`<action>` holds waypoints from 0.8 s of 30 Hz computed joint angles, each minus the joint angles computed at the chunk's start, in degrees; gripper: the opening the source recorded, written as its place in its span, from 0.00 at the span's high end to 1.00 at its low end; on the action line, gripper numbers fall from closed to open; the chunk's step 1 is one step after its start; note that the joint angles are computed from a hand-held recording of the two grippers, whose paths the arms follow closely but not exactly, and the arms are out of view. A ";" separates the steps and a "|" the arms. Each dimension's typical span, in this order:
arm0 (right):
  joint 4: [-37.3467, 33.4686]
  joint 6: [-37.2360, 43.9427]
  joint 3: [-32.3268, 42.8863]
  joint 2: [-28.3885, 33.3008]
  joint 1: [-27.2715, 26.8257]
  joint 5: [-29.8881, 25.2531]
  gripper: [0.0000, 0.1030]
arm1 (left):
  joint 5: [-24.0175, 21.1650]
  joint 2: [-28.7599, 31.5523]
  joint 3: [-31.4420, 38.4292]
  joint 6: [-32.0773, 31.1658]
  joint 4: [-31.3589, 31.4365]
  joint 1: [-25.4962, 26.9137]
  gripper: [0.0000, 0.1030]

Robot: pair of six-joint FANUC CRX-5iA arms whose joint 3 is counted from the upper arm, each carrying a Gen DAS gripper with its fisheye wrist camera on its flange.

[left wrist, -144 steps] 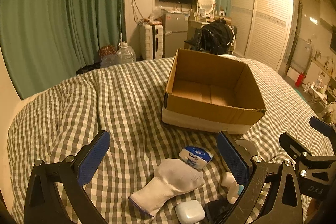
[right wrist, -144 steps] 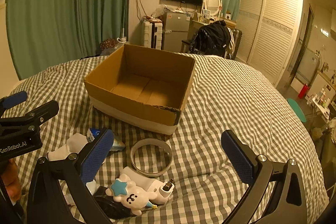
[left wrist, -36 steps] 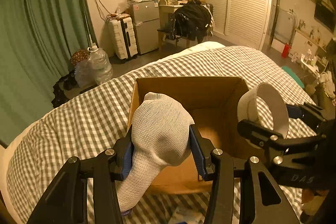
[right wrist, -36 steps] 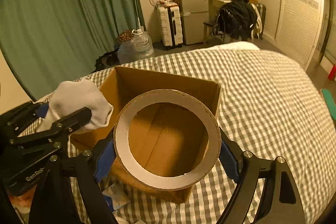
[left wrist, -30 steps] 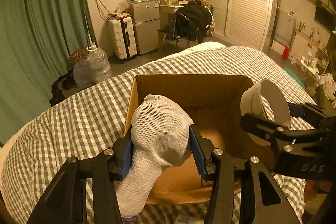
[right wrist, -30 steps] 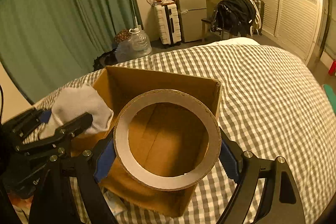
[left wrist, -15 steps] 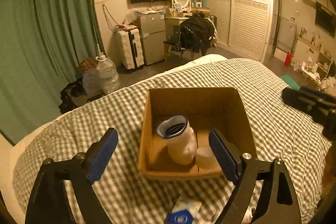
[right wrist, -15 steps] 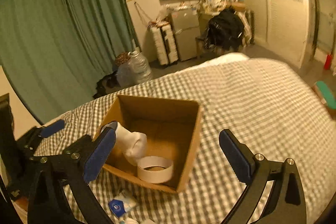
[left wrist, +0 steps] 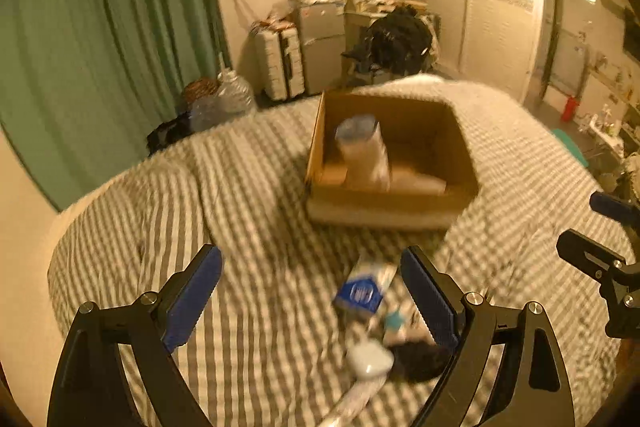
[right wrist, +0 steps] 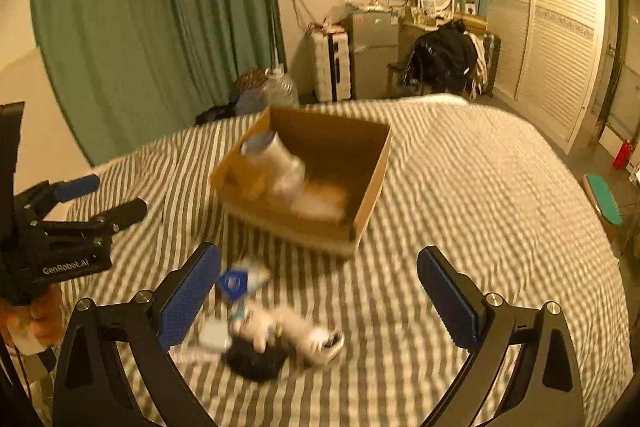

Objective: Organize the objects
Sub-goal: 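Grasp the toothpaste tube with the left tool while the right tool grasps the black cup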

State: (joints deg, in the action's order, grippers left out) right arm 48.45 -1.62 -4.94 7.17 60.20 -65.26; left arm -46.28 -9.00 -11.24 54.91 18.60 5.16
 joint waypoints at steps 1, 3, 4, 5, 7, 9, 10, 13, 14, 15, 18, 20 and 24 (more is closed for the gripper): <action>-0.13 -0.53 -0.75 0.11 0.83 -0.18 0.04 | 0.91 -1.04 -1.99 0.12 -0.67 0.23 0.09; -1.06 -0.34 -1.01 1.60 1.98 -0.91 0.04 | 3.13 -2.87 -5.94 0.83 -2.17 0.52 0.09; -1.93 -0.09 -0.73 2.48 2.23 -1.36 0.04 | 3.83 -3.40 -7.62 0.28 -1.88 0.72 0.09; -2.93 -0.16 -0.57 3.33 2.60 -1.42 0.04 | 4.53 -3.81 -9.70 -1.17 -1.02 1.13 0.09; -4.73 -0.09 -0.80 4.53 3.01 0.50 0.04 | 4.80 -3.84 -11.85 -1.65 -1.41 1.65 0.09; -6.55 0.92 -0.32 6.17 2.67 1.99 0.05 | 4.47 -3.70 -13.73 -1.34 -2.76 2.42 0.09; -7.56 1.32 0.12 7.09 2.78 1.98 0.06 | 4.00 -3.19 -14.19 -1.44 -3.06 2.62 0.09; -12.46 3.19 1.02 9.08 2.25 4.08 0.13 | 1.71 -1.11 -14.61 -1.42 -3.05 3.43 0.09; -13.70 3.35 0.95 9.24 2.07 4.99 0.18 | 1.00 -0.71 -14.49 -1.33 -3.10 3.53 0.09; -15.43 4.08 1.04 9.63 1.72 6.02 0.23 | 0.86 -0.61 -14.69 -1.58 -2.89 3.56 0.09; -18.05 5.84 2.16 10.32 1.34 5.82 0.40 | 1.24 -1.08 -15.84 -3.74 -1.70 3.58 0.09; -18.36 5.71 2.03 10.43 1.04 6.42 0.56 | 0.88 -1.20 -16.19 -5.31 -1.33 3.26 0.09; -21.48 8.12 2.81 10.68 0.28 7.72 0.68 | -0.28 0.00 -14.61 -3.96 -5.46 1.27 0.09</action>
